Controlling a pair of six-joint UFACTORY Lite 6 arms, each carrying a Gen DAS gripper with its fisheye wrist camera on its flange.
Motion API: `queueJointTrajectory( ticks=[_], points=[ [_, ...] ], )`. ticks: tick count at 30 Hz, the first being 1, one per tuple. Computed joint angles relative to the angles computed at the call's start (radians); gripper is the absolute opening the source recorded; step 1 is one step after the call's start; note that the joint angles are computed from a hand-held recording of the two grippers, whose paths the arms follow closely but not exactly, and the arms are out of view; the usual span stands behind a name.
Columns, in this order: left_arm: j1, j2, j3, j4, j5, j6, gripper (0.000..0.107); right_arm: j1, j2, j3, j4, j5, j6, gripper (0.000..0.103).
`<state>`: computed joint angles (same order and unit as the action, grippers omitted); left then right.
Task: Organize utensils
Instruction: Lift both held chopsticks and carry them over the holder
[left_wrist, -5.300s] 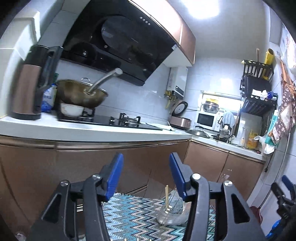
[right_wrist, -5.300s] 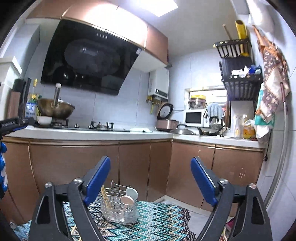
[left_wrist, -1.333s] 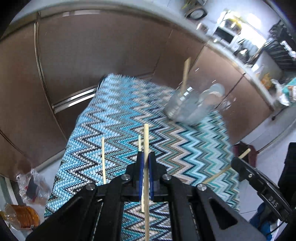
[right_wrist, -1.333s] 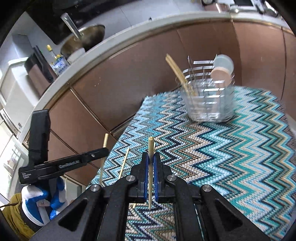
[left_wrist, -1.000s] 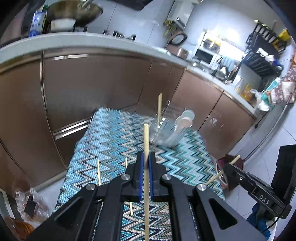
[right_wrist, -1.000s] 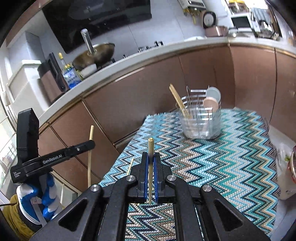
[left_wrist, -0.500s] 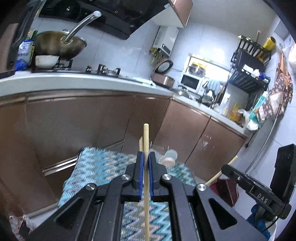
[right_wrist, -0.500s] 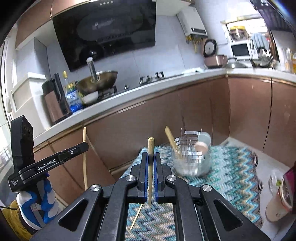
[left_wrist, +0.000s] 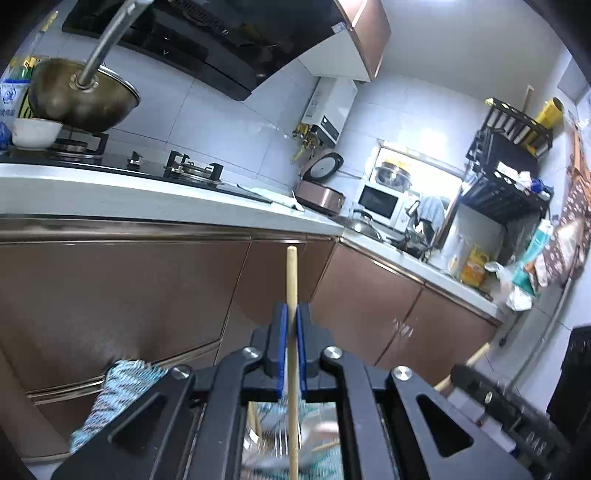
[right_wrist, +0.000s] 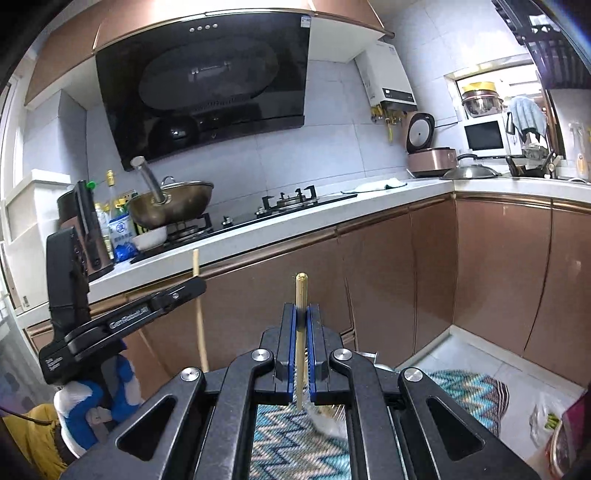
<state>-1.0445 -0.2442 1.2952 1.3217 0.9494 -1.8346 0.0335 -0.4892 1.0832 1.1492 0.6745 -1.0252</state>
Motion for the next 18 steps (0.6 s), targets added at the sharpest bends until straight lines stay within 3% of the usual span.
queueJointTrajectory(
  ticks=[4, 9, 18],
  points=[
    [0.111, 0.084, 0.014, 0.095, -0.123, -0.087, 0.005, 0.041, 0.091, -0.003, 0.072, -0.068, -0.115, 0.005],
    [0.185, 0.199, 0.025, 0.223, -0.186, -0.207, 0.005, 0.080, 0.168, -0.042, 0.175, -0.138, -0.267, 0.005],
    [0.162, 0.346, -0.014, 0.385, -0.041, -0.403, 0.005, 0.146, 0.212, -0.134, 0.383, -0.251, -0.518, 0.005]
  ],
)
